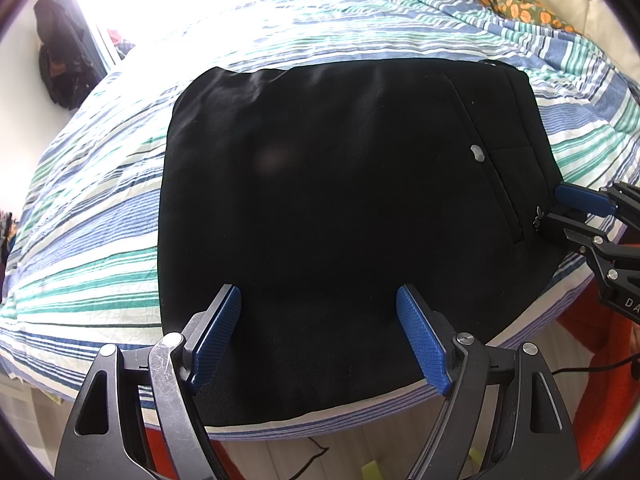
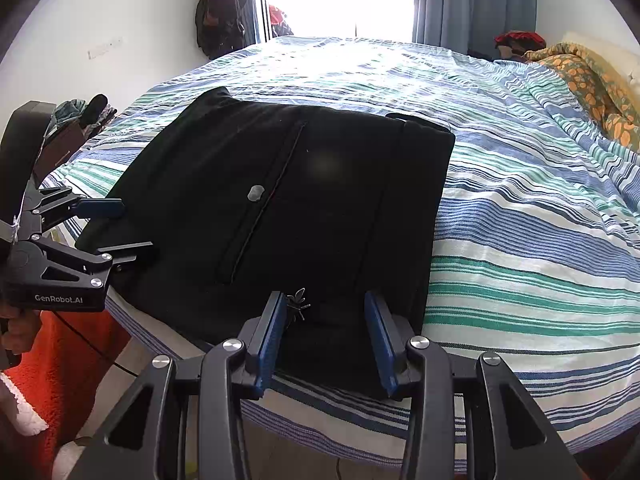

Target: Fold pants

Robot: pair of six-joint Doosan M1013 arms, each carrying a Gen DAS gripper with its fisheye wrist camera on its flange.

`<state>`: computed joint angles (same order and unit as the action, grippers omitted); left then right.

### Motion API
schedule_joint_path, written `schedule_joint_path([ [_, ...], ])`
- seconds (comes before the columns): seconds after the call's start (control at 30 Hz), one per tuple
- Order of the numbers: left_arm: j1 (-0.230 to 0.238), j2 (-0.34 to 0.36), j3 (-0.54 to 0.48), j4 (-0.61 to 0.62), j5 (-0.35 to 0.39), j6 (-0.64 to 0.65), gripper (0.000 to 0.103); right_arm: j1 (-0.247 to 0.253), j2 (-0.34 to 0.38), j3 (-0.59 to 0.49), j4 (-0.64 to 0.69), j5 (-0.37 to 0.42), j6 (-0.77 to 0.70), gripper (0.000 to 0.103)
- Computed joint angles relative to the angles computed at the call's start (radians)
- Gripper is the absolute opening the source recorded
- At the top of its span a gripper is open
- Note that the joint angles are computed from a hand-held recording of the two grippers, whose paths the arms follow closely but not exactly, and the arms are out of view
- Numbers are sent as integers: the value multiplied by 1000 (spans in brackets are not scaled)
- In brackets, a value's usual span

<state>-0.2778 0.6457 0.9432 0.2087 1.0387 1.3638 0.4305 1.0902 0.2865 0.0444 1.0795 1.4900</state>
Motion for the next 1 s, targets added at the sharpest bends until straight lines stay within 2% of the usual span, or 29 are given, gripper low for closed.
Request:
schedule_joint_path([
  [0.57,-1,0,0,2,0,0,81,1,1,-1,-3,1,0,42],
  [1.0,0,26,-47,-6,48,15,81,1,1,-2,-7,1,-6,42],
])
